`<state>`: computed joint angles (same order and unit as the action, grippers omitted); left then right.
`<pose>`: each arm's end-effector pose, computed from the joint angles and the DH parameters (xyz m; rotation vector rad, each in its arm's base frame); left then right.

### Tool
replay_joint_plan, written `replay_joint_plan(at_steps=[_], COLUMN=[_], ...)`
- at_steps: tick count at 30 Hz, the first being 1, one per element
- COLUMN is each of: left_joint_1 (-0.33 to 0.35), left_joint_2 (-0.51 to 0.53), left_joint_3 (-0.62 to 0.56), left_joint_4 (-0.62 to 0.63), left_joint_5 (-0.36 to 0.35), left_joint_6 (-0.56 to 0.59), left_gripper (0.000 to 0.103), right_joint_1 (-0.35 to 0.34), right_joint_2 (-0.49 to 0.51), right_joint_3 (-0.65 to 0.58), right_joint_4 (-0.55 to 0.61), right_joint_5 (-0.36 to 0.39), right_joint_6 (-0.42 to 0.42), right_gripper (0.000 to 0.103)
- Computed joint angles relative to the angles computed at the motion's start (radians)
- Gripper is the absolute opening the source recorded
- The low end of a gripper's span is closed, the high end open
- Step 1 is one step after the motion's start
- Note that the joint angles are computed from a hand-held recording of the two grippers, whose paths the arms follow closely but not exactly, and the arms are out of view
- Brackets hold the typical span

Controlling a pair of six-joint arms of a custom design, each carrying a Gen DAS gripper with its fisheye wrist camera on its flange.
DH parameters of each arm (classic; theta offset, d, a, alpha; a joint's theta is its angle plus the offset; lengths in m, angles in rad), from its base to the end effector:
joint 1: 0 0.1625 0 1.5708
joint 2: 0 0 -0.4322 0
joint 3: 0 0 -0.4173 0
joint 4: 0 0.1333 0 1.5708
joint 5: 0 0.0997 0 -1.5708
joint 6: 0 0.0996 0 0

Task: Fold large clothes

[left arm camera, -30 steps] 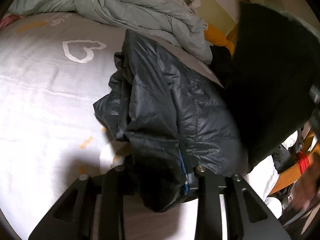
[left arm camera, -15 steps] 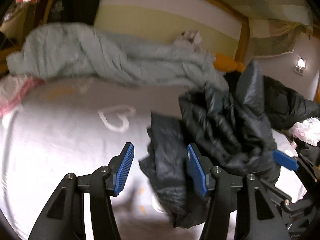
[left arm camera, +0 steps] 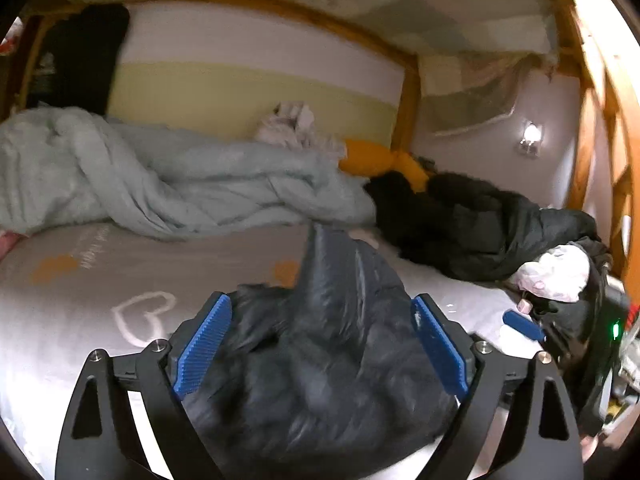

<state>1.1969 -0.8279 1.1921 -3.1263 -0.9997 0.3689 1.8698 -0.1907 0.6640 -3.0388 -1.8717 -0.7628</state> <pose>-0.1169 -0.8103 0.3937 0.3875 2.1919 -1.4812 0.3731 -0.8580 0.0860 1.0371 -2.1537 1.1757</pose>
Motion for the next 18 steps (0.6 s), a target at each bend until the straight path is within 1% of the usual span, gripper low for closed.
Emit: replay_joint_plan(at_steps=[1, 3, 4, 5, 7, 8, 9, 10, 11, 12, 15, 16, 17, 18], left_joint_1=[0.002, 0.001, 0.005, 0.011, 0.02, 0.027, 0.027, 0.021, 0.016, 0.012, 0.012, 0.012, 0.01, 0.011], left_joint_2=[0.032, 0.091, 0.114, 0.13, 0.15, 0.14, 0.13, 0.118, 0.106, 0.086, 0.027, 0.018, 0.018, 0.025], left_joint_3=[-0.059, -0.167, -0.214, -0.246, -0.285, -0.278, -0.256, -0.22, -0.178, -0.132, -0.022, 0.003, 0.015, 0.02], left_joint_4=[0.039, 0.13, 0.184, 0.226, 0.301, 0.349, 0.355, 0.32, 0.248, 0.204, 0.149, 0.124, 0.094, 0.058], left_joint_5=[0.015, 0.08, 0.09, 0.094, 0.118, 0.103, 0.108, 0.147, 0.171, 0.185, 0.2, 0.226, 0.257, 0.289], left_joint_6=[-0.011, -0.038, -0.063, -0.09, -0.131, -0.152, -0.157, -0.141, -0.102, -0.087, -0.123, -0.117, -0.1, -0.074], left_gripper=[0.09, 0.089, 0.087, 0.079, 0.04, 0.009, 0.009, 0.008, 0.008, 0.008, 0.01, 0.011, 0.018, 0.028], right_joint_1=[-0.003, -0.011, -0.015, -0.019, -0.03, -0.034, -0.038, -0.042, -0.045, -0.048, -0.057, -0.059, -0.059, -0.057], right_joint_2=[0.018, 0.046, 0.056, 0.067, 0.068, 0.077, 0.086, 0.097, 0.1, 0.103, 0.112, 0.118, 0.126, 0.135], right_joint_3=[-0.037, -0.095, -0.115, -0.138, -0.141, -0.159, -0.18, -0.204, -0.214, -0.225, -0.262, -0.281, -0.299, -0.313], right_joint_4=[0.023, 0.059, 0.074, 0.09, 0.107, 0.127, 0.155, 0.182, 0.203, 0.229, 0.32, 0.364, 0.389, 0.407], right_joint_5=[-0.009, -0.012, -0.011, -0.006, 0.008, 0.012, 0.014, 0.016, 0.021, 0.029, 0.073, 0.088, 0.091, 0.089], right_joint_6=[-0.003, -0.011, -0.012, -0.01, 0.007, 0.016, 0.027, 0.038, 0.049, 0.062, 0.1, 0.104, 0.104, 0.098], right_gripper=[0.086, 0.086, 0.086, 0.086, 0.086, 0.086, 0.086, 0.086, 0.086, 0.086, 0.086, 0.086, 0.086, 0.086])
